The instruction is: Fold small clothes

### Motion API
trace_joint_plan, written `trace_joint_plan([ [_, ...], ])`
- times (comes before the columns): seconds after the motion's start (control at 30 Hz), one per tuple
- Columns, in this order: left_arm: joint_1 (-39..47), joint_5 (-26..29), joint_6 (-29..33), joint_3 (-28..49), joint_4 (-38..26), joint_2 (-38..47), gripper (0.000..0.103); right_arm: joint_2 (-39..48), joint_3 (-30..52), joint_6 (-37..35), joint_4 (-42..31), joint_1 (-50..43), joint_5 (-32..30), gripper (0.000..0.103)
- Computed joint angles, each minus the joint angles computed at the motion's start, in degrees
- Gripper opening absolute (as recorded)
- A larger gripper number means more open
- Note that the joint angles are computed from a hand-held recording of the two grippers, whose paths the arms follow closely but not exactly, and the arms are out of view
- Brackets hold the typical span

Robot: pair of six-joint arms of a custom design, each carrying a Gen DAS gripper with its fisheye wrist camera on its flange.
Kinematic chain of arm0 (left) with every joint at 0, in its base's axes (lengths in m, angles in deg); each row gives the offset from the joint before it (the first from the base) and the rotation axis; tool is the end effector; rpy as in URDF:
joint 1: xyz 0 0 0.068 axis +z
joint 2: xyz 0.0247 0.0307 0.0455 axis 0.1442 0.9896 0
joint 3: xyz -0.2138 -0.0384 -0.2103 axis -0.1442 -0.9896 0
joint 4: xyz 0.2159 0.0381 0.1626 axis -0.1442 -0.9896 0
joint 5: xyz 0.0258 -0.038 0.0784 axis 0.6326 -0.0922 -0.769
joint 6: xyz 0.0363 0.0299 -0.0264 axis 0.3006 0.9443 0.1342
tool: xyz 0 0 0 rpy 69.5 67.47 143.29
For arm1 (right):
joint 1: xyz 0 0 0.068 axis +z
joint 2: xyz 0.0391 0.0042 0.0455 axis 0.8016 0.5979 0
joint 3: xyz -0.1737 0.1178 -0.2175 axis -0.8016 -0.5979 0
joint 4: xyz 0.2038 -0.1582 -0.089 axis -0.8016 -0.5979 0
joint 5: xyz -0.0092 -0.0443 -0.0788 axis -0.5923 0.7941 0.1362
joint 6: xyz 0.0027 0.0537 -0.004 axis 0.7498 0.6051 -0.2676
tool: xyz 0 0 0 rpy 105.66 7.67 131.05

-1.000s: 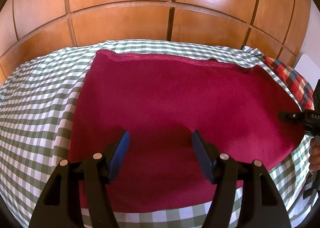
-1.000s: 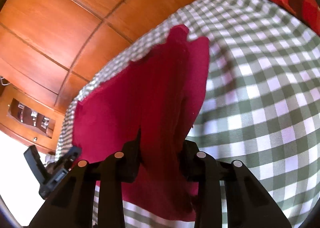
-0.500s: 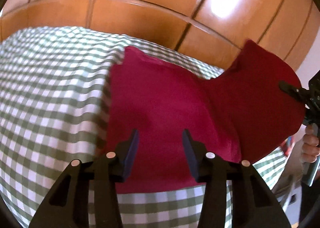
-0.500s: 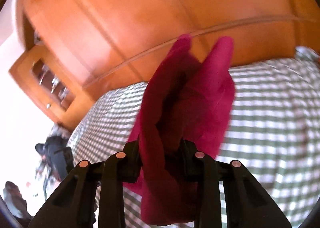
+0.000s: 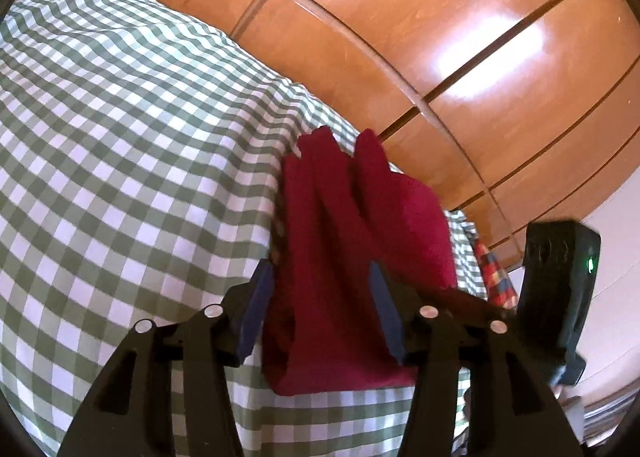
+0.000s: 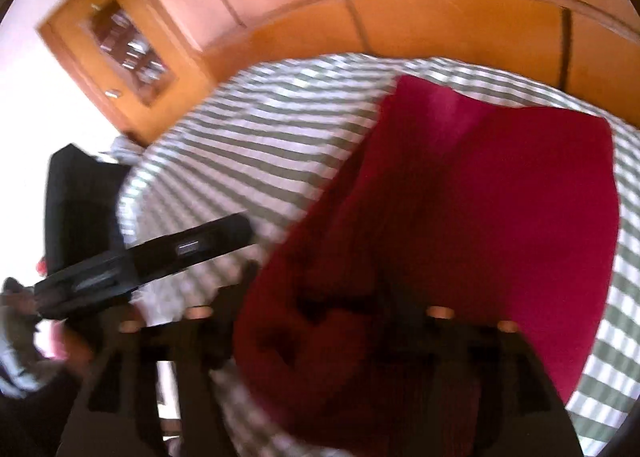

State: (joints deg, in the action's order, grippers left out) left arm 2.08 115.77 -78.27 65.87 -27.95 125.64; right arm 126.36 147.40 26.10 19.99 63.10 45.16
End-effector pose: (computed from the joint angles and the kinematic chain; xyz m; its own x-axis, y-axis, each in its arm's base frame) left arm 0.2787 -0.0522 0.2296 -0.8547 -0.1515 -0.4965 0.2426 0.7290 -0.6401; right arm 0.2768 0.0655 0.3204 -0.8835 0.0012 -0.4684 -0.2623 0.8272 0.4969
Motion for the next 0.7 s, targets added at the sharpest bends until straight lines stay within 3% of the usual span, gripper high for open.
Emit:
trace_joint_plan([
  [0.17, -0.1, 4.4, -1.0, 3.4, -1.0, 1.9, 0.054, -10.0, -3.3, -4.9, -6.4, -11.6, -10.9, 0.069],
  [0.3, -1.7, 7.6, -1.7, 7.2, -1.8, 4.1, 0.057, -15.8, -5.1, -9.3, -12.1, -17.4, -7.0, 0.069],
  [0.4, -4.7, 7.3, 0.8, 12.2, -6.7, 7.9, 0.061, -17.9, -7.7, -12.3, -14.3, -21.6, -4.5, 0.069],
  [0.5, -7.9, 4.4, 2.2, 16.7, -11.5, 12.0, 0.061, -19.2, -9.7, -11.2, -12.7, -19.4, -0.5, 0.069],
  [0.7, -9.5, 6.9, 1.2, 18.6, -14.0, 14.2, 0.062, -19.3, -12.4, -6.8, -6.3, -3.8, 11.1, 0.069],
])
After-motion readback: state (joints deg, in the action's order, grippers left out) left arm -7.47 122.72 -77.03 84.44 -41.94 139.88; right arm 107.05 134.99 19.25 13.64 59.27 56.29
